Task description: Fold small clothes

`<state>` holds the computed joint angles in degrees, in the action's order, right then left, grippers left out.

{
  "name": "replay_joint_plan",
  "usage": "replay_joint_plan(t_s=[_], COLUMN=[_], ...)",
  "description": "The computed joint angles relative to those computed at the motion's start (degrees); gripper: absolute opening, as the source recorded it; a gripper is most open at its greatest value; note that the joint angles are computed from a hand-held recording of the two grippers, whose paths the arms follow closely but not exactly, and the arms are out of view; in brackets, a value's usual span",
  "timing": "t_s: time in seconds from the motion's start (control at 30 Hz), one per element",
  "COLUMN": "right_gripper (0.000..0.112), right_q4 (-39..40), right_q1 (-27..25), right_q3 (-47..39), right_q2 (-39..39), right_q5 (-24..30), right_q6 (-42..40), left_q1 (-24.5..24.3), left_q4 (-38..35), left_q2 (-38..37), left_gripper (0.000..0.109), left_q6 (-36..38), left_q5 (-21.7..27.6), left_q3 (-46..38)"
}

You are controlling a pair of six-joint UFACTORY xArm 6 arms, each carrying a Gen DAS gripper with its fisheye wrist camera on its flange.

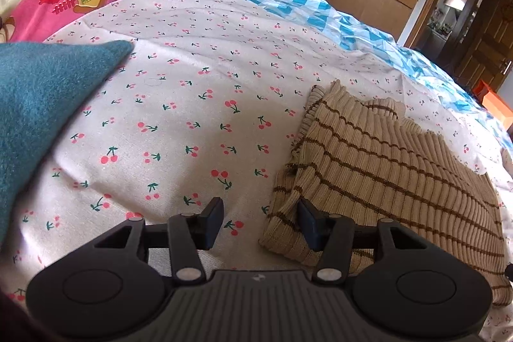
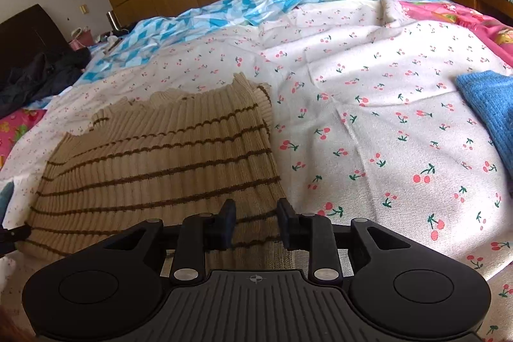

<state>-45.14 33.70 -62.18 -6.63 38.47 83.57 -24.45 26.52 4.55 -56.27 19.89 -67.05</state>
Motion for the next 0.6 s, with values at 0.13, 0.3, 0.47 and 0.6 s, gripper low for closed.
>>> replay_joint_plan(t_s=[0.13, 0.3, 0.47, 0.6], right_gripper=[0.028, 0.030, 0.031, 0.030], right_q4=[5.9, 1.3, 2.9, 8.7], right_q1=[-0.2, 1.6, 1.7, 1.2], right_q3=[-1.3, -5.1, -15.4, -28.2], right_q2=[2.5, 2.8, 10.5, 22.6], right_q5=[3.8, 5.7, 1.2, -3.3], right_q6=[-5.3, -3.3, -10.5, -18.4], left_q1=[-0.4, -0.3, 0.4, 1.2], left_q4=[-0.2, 4.8, 7.0, 1.2], left_q2=[0.4, -1.2, -1.5, -1.3], left_gripper=[0.057, 0.056, 0.056, 0.056], left_q6=[1.0, -4.8, -7.2, -3.4], left_q5=[1.6, -0.3, -2.1, -3.1], left_q3=[-0.3, 1.1, 2.0, 3.1])
